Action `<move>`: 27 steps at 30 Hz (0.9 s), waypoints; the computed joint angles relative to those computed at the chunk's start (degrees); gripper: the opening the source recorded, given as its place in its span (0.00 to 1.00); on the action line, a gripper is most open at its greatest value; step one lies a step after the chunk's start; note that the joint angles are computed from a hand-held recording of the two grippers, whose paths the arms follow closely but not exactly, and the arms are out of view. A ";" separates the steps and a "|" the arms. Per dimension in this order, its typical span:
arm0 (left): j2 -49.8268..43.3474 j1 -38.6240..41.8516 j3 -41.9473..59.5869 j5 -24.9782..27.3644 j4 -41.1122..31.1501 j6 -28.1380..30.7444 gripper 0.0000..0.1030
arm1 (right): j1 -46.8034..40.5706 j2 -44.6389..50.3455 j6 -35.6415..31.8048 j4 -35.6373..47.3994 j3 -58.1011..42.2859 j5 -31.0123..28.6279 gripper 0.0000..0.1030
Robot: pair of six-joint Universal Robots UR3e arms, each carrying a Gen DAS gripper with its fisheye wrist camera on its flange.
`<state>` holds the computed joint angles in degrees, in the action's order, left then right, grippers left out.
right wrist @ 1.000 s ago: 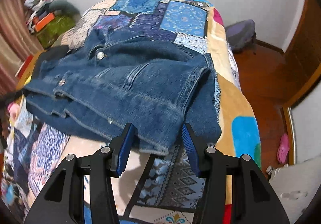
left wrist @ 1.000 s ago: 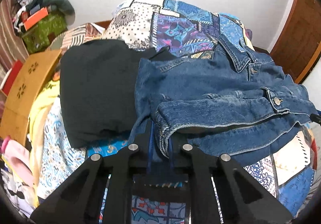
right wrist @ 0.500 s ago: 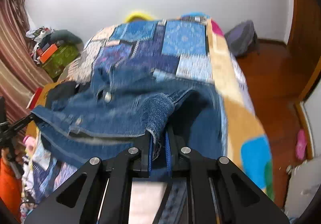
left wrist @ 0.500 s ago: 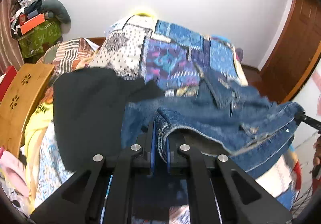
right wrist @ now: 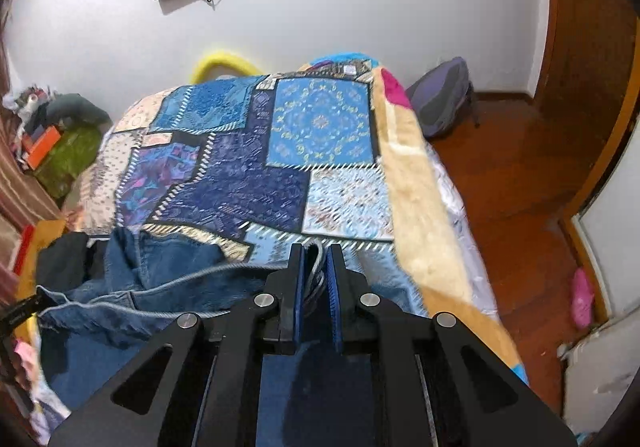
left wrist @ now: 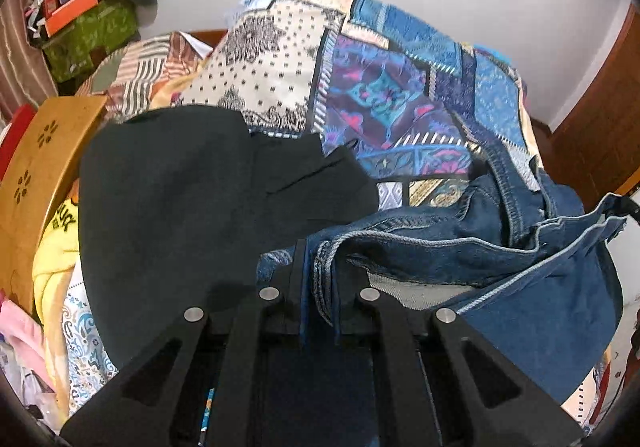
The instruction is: Fold large clothes
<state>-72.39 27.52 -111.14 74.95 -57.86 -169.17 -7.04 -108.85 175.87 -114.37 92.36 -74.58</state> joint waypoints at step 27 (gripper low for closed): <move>20.18 -8.27 -8.53 0.58 -12.52 0.74 0.58 | 16.99 -6.14 -3.84 14.07 0.68 -4.78 0.59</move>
<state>-52.21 19.25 -119.67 75.53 -70.38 -168.43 9.95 -114.99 172.03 -100.30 93.04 -79.36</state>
